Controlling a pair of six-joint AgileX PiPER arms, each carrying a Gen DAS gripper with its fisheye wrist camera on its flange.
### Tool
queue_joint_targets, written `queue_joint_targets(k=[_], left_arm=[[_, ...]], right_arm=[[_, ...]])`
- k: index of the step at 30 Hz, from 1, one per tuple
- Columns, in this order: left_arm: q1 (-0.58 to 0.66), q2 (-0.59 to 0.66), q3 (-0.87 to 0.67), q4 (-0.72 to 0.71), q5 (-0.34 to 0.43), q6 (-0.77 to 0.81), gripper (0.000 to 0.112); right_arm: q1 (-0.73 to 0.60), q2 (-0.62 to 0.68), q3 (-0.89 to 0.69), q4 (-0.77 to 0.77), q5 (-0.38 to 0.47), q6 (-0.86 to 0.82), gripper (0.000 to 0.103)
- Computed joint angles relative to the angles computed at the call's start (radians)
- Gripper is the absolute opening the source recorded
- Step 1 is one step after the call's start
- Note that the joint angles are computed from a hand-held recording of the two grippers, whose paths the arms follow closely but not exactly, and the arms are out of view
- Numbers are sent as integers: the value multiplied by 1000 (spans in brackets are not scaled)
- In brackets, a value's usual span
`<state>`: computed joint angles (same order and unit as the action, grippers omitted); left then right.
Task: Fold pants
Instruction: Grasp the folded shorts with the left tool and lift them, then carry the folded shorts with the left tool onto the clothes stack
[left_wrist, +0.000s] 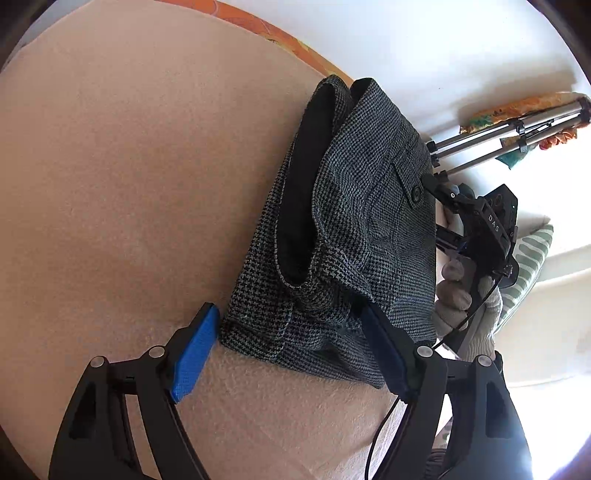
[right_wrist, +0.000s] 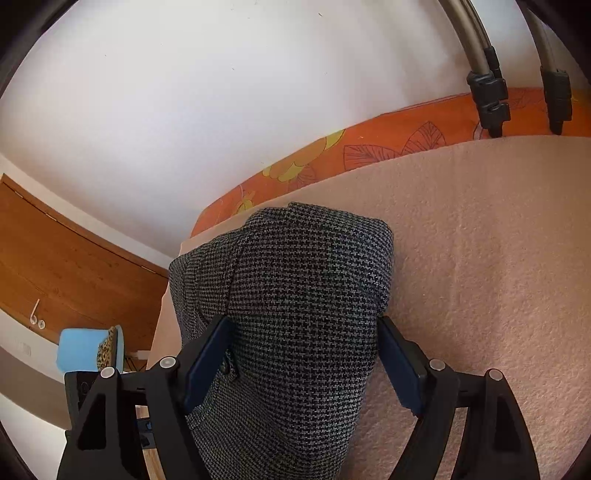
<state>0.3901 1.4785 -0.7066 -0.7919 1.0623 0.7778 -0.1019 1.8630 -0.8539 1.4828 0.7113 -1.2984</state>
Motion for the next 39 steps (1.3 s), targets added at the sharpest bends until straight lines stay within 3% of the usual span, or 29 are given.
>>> queue_joint_targets(k=[8,10,12,16,19,27,35,39], left_arm=[[-90,-65,75,-76,-121,46,80],[-119,-66,79,-77,-139,38,55],[-140,-61,83,-100,-153,32,44],[-188,-83,92,-112,-188,28,37],[-207,-118,91,-112,-201,33,34],[-205,-171,84,-138,-186,47,32],[-227,-255,74,-123,-146,32,32],[-300,-302,60,-119,-156,-19,32]], right_arm=[[9,29,29,113,31,-84,71],[1,27,41,116,37,-86,60],[16,47,32,138,20,-94,53],[19,21,61,153,-8,-121,34],[74,-25,76,172,-72,-119,27],[192,-206,155,192,-226,-144,21],[232,-384,184,-12,-304,45,20],[184,-447,177,-142,-284,141,19]])
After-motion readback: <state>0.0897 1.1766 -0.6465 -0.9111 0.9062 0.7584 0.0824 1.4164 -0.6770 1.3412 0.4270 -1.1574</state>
